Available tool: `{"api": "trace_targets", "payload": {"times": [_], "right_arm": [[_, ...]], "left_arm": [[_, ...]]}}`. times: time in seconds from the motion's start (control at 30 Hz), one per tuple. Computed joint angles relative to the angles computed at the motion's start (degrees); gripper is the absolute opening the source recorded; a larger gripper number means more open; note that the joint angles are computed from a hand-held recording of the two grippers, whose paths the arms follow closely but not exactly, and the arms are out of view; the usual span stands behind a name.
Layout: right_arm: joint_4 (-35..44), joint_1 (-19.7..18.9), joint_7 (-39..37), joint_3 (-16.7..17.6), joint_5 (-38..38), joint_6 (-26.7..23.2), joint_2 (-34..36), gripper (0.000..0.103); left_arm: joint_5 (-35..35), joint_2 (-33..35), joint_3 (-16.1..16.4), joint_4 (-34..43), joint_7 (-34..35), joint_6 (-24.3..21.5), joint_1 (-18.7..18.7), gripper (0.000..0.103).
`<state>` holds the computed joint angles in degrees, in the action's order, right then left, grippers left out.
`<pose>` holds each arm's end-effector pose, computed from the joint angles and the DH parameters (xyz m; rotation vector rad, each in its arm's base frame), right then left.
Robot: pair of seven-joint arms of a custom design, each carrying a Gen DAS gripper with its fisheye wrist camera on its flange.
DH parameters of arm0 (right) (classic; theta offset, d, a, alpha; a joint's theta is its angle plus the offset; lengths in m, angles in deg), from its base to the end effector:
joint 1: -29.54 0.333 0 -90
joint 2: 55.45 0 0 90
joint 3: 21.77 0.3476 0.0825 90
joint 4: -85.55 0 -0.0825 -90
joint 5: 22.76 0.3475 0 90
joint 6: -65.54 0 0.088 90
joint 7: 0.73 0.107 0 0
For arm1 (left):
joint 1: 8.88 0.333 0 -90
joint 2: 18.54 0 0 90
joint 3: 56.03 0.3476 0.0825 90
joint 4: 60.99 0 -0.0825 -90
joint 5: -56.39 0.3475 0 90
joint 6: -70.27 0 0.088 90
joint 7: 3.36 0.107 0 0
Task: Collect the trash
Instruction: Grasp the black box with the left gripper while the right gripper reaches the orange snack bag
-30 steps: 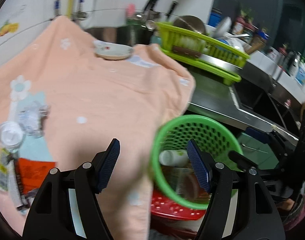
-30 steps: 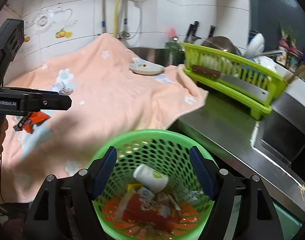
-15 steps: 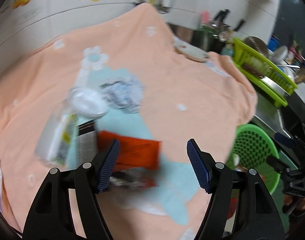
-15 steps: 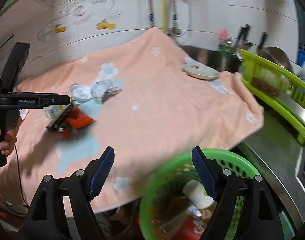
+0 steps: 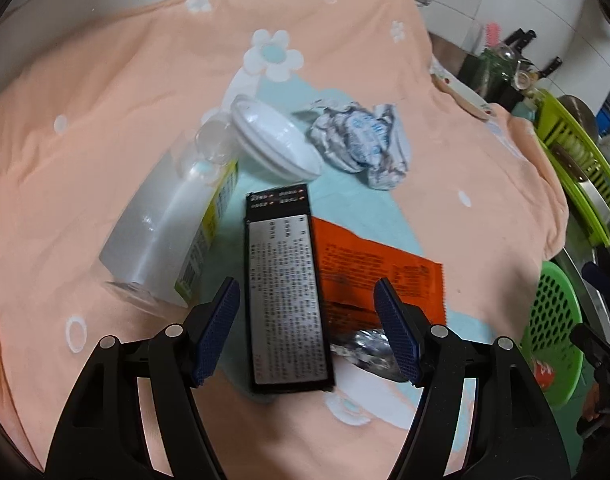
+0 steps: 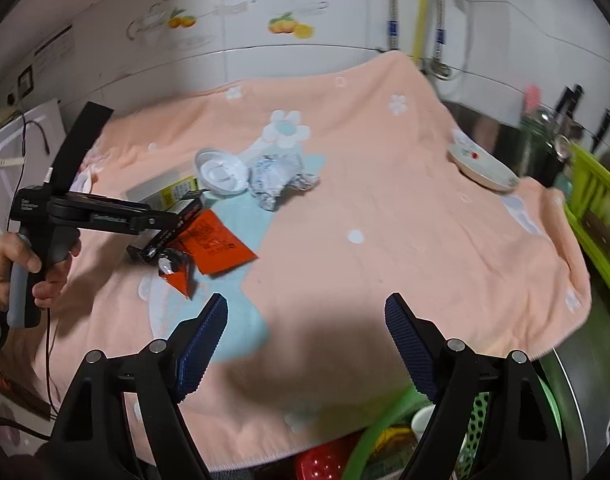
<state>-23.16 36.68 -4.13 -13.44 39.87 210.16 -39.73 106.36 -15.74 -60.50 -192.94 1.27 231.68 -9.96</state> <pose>0.6048 0.1504 0.4437 -2.2303 0.5758 -0.2612 0.5125 -0.0873 0.4217 -2.3431 1.2029 -0.5849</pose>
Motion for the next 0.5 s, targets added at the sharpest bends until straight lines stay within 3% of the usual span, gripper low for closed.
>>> {"api": "trace_targets", "payload": {"times": [0.27, 0.4, 0.5], "right_arm": [[3.6, 1.3, 2.5, 1.3, -4.4, -1.8, 2.8, 0.079], [4.9, 1.7, 3.5, 1.9, -6.5, -2.3, 4.0, 0.079], [6.7, 2.0, 5.2, 2.3, -8.8, -3.7, 5.4, 0.08]], "left_arm": [[-2.3, 1.8, 1.3, -0.5, 2.0, 3.9, 0.5, 0.069], [-3.0, 2.3, 2.2, -1.0, 2.6, 6.5, 0.5, 0.06], [-3.0, 2.3, 2.6, -1.4, 2.8, 7.1, 0.4, 0.046]]}}
